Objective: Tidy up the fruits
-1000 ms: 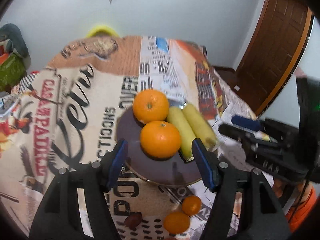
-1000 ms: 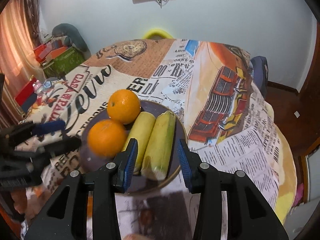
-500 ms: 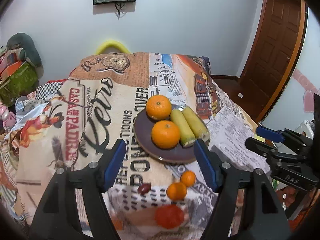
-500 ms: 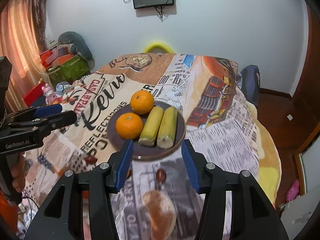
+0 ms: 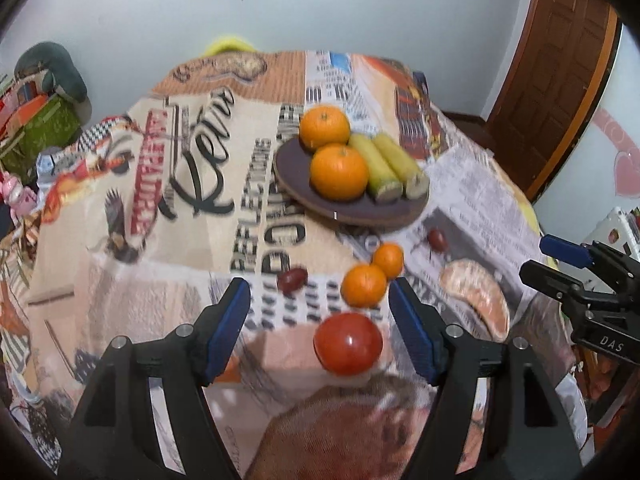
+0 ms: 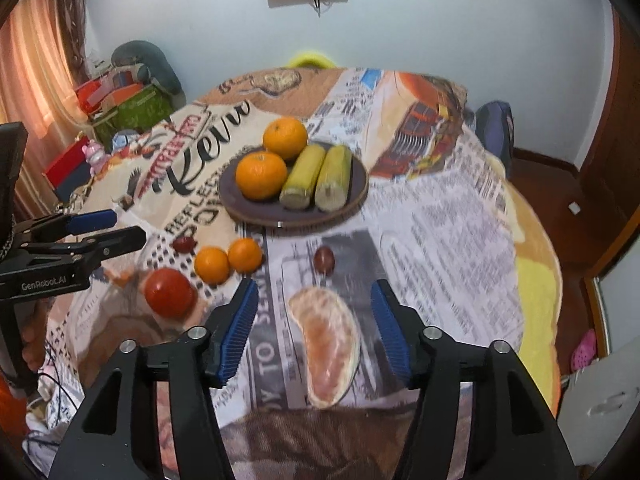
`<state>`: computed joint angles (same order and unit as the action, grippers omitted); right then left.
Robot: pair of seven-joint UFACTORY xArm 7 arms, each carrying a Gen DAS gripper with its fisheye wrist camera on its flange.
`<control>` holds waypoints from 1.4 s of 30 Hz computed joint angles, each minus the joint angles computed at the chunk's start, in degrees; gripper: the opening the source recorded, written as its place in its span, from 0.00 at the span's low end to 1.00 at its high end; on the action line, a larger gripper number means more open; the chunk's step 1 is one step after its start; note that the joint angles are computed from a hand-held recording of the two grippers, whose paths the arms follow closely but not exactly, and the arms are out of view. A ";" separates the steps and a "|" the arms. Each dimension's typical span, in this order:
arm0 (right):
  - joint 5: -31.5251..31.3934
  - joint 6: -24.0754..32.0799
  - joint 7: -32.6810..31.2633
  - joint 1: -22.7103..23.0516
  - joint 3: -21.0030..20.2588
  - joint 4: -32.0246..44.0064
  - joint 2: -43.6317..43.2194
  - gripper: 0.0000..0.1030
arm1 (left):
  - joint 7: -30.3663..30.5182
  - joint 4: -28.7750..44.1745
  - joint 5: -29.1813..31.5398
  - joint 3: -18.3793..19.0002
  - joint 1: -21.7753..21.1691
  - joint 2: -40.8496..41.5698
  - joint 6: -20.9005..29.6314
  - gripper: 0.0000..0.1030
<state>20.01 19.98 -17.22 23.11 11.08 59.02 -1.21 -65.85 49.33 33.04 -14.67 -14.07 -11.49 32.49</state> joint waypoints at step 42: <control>2.66 0.25 -1.22 -1.82 1.47 0.59 4.52 0.39 | 4.82 0.18 -3.33 2.82 -2.56 4.38 -3.77 0.46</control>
